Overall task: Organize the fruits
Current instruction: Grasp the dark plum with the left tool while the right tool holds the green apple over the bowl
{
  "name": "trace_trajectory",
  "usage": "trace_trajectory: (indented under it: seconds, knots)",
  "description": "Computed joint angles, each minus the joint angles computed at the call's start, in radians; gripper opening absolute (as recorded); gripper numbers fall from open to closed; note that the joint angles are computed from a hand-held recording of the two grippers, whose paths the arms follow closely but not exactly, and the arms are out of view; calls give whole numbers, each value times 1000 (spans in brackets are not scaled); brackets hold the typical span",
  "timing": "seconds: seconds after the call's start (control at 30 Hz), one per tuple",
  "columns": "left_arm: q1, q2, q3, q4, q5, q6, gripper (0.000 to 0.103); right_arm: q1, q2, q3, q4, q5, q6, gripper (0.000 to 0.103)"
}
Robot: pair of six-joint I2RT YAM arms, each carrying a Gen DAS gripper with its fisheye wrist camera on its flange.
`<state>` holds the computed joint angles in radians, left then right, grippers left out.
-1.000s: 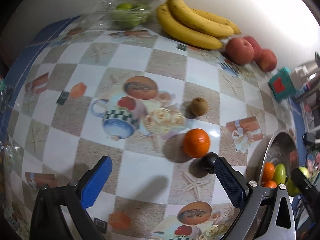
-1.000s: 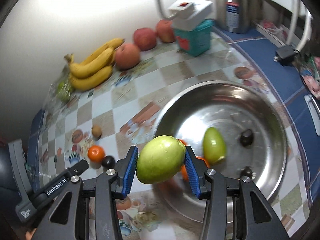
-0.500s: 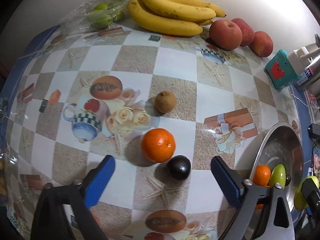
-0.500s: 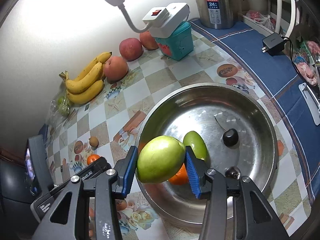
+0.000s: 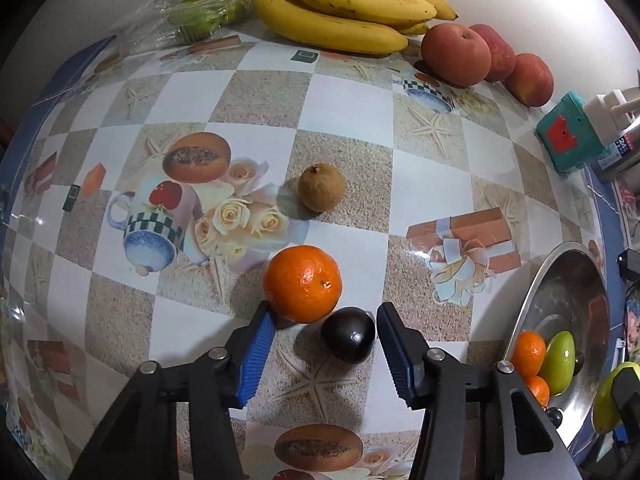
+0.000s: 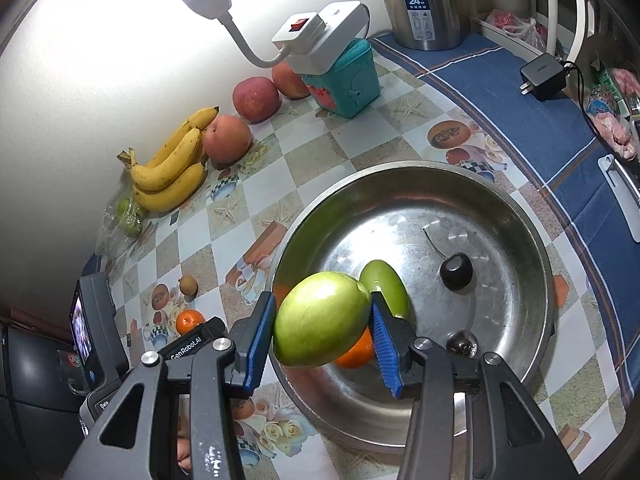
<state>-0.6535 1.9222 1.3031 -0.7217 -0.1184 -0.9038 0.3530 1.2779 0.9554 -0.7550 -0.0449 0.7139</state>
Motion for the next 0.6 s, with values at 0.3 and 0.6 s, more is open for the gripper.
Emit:
trace_trajectory:
  seconds: [0.3,0.6]
  knots:
    - [-18,-32,-19,2,28,-16,37,-8,-5,-2,-1,-11,-2,48]
    - [-44,-65,-21,-9,31,-40,30,-4,-2,-2,-2,-10,3,48]
